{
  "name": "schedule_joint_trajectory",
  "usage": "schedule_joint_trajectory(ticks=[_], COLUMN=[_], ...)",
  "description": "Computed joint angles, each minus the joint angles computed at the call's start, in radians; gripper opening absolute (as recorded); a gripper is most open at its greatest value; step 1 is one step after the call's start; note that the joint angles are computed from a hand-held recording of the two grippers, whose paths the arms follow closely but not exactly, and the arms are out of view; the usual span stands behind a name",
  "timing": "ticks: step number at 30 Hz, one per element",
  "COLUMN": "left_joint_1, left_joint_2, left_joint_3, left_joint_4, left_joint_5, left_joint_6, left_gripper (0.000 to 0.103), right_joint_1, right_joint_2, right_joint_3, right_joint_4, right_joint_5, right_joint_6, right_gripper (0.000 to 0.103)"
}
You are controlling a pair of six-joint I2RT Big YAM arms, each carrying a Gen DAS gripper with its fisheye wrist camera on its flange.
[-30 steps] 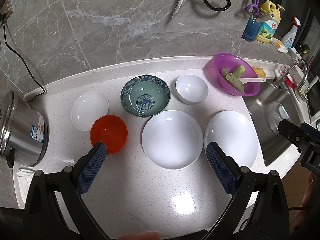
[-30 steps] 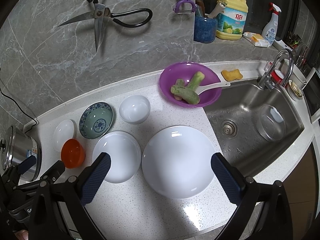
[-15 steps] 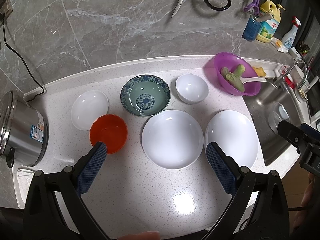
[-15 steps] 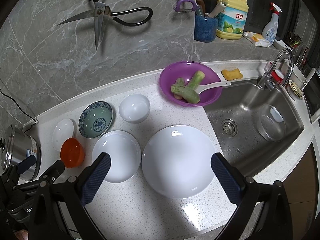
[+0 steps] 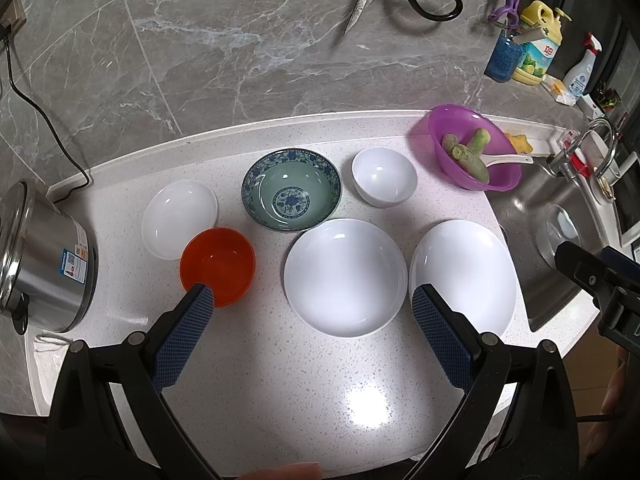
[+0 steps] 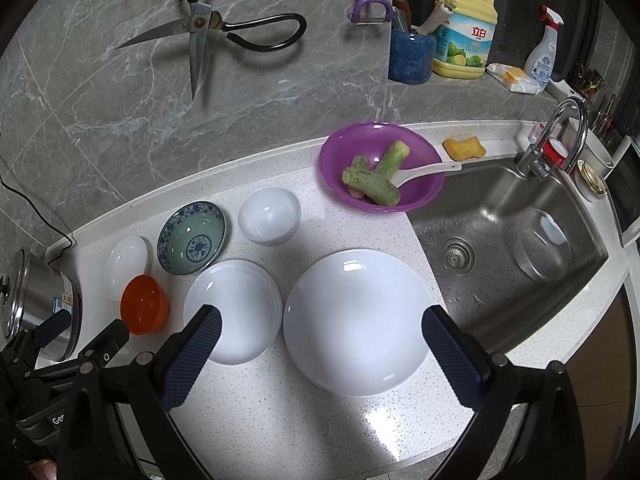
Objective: Organize plates and bowls
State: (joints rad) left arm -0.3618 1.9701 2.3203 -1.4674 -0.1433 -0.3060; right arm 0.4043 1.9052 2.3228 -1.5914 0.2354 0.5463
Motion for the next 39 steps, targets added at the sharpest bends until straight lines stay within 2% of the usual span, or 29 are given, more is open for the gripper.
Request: schedule_joint_trajectory(ticks=[27,31,34,39], left_joint_1=[-0.001,-0.006,-0.007,-0.002], left_joint_2=[-0.006,-0.026,-0.033,-0.016], left_joint_3=[-0.015,-0.061,-0.08,-0.054], left_joint_4=[0.006,0.03,0.038,0.021], left_joint_5=[0.0,-0.004,-0.003,0.002], left_joint_6=[0.0,-0.006,-0.009,-0.008], left_gripper=[0.101,0.101,0.101,0.101], right_joint_1=[0.002,0.003,-0.003,0.0], right_joint_2=[-0.007,0.039,-0.001,0.008], right_joint_3=[-0.016,0.081,-0.01,0.006], right_joint_4=[0.005,-0.038,0.003,-0.009], right_joint_5=[0.0,0.002,-0.001,-0.001], right_joint_6=[0.001,0.0,-0.002,0.002], right_gripper=[0.102,0.102,0.102,0.102])
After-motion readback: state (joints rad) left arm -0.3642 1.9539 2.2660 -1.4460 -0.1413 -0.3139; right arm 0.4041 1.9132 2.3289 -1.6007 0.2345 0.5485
